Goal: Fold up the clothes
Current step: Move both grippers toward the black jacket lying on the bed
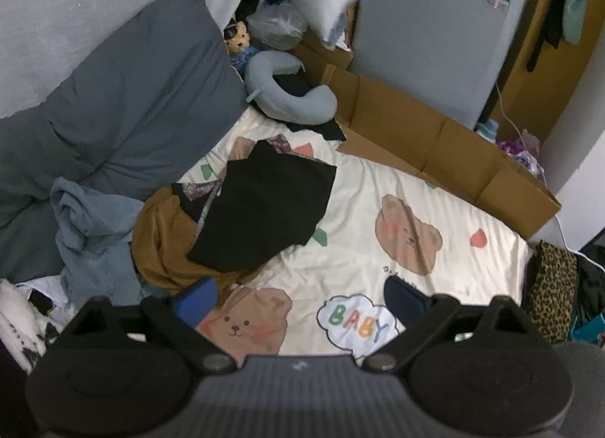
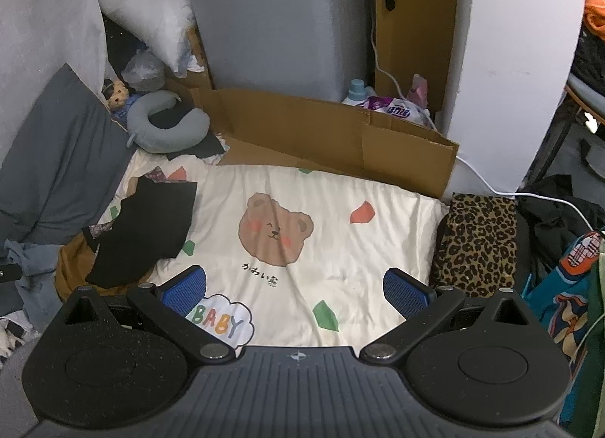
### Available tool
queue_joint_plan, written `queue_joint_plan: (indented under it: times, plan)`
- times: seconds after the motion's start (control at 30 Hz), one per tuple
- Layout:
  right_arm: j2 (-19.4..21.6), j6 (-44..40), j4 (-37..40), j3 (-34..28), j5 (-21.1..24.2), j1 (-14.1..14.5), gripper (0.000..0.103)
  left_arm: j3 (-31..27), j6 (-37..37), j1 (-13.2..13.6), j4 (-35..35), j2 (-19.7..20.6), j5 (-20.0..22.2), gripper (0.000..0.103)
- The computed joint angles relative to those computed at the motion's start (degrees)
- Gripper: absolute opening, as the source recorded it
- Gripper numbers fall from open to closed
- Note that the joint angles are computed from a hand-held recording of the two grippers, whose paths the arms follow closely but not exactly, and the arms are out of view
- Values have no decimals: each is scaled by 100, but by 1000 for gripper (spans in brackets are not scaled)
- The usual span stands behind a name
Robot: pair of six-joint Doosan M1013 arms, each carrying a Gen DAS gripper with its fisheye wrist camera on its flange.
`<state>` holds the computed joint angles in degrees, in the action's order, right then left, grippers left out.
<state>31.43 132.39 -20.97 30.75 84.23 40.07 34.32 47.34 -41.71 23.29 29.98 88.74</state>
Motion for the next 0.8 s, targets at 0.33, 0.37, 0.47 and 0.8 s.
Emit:
queue_joint_plan:
  times: [0.33,0.37,0.47,0.8]
  plan:
    - [350,-282,204,-422,-5,-99,103,-28,115,173,-114,99,-201,96]
    - [371,-309,234,-438,-26,-106,103,47,320,233,-288,61,-343,96]
    - [520,-416,348,-643,44,-146,103,21,430,293,-289,111,-393,96]
    - [1099,-787,774,-1421,272,-321,102,29,459,463,-218,251,-698,96]
